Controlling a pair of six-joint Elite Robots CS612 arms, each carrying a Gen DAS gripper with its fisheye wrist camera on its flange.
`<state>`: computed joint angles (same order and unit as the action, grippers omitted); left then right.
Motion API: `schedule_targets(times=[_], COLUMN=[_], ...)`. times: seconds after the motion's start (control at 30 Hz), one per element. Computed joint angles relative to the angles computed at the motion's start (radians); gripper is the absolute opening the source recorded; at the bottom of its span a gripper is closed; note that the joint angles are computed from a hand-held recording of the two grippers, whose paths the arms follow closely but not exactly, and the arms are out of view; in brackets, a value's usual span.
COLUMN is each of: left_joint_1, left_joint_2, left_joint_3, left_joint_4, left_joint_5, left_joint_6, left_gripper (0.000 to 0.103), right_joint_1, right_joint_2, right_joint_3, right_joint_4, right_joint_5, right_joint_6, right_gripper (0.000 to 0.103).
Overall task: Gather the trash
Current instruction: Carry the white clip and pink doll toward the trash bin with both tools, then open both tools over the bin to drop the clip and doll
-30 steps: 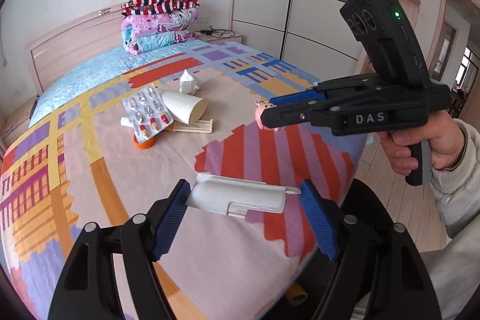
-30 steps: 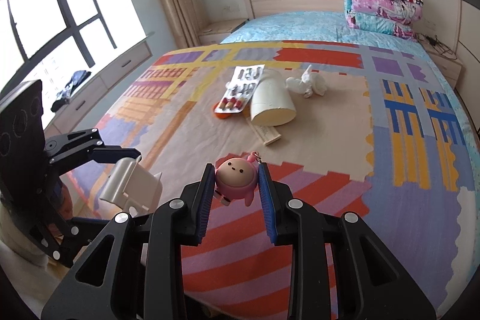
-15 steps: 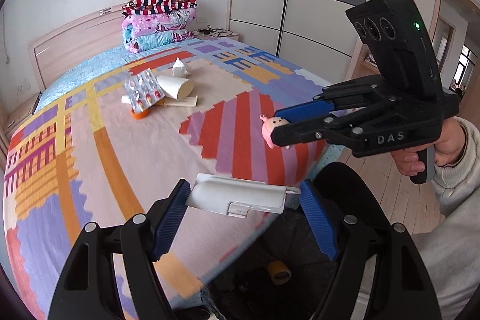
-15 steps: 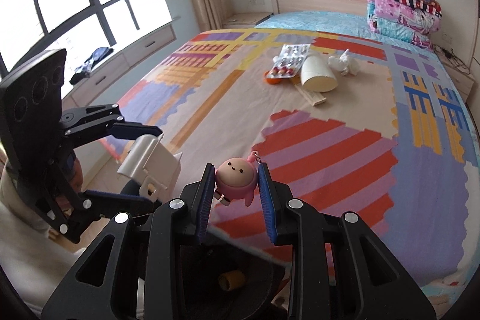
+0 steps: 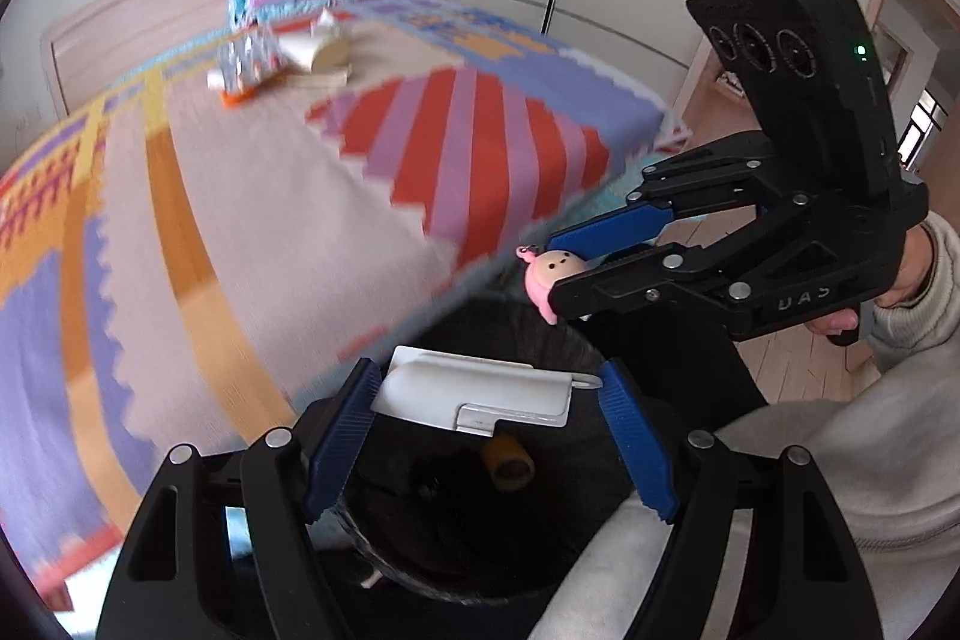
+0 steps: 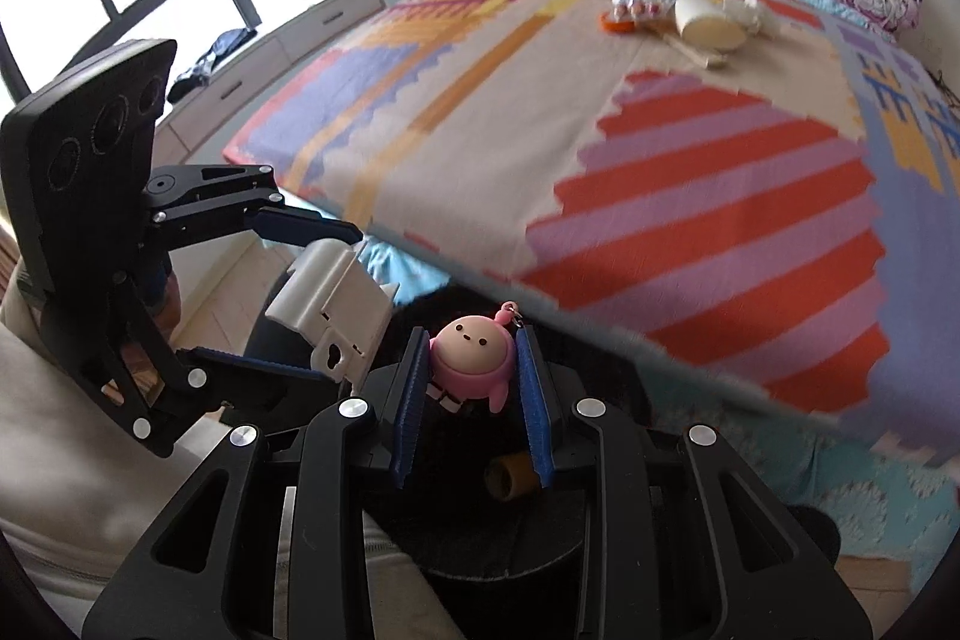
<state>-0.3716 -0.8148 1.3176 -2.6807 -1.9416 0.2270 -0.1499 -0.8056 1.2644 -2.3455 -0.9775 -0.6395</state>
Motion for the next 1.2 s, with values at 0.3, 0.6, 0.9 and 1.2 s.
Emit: schedule_targets(times=[0.3, 0.6, 0.9, 1.2], left_joint_1=[-0.004, -0.014, -0.019, -0.023], left_joint_2=[0.028, 0.068, 0.1, 0.111], left_joint_3=[-0.004, -0.03, -0.056, -0.078], left_joint_4=[0.076, 0.152, 0.211, 0.229], left_joint_5=[-0.018, 0.028, 0.052, 0.076], left_joint_6=[-0.017, -0.048, -0.068, -0.086], left_gripper=[0.073, 0.073, 0.073, 0.073], right_joint_1=[0.008, 0.023, 0.031, 0.029], right_joint_2=[0.021, 0.063, 0.09, 0.106], right_joint_3=[0.007, -0.021, -0.042, -0.055], right_joint_4=[0.087, 0.136, 0.169, 0.147], right_joint_5=[-0.048, -0.119, -0.147, -0.134], right_joint_6=[-0.016, -0.005, 0.013, 0.051], right_gripper=[0.03, 0.03, 0.03, 0.042])
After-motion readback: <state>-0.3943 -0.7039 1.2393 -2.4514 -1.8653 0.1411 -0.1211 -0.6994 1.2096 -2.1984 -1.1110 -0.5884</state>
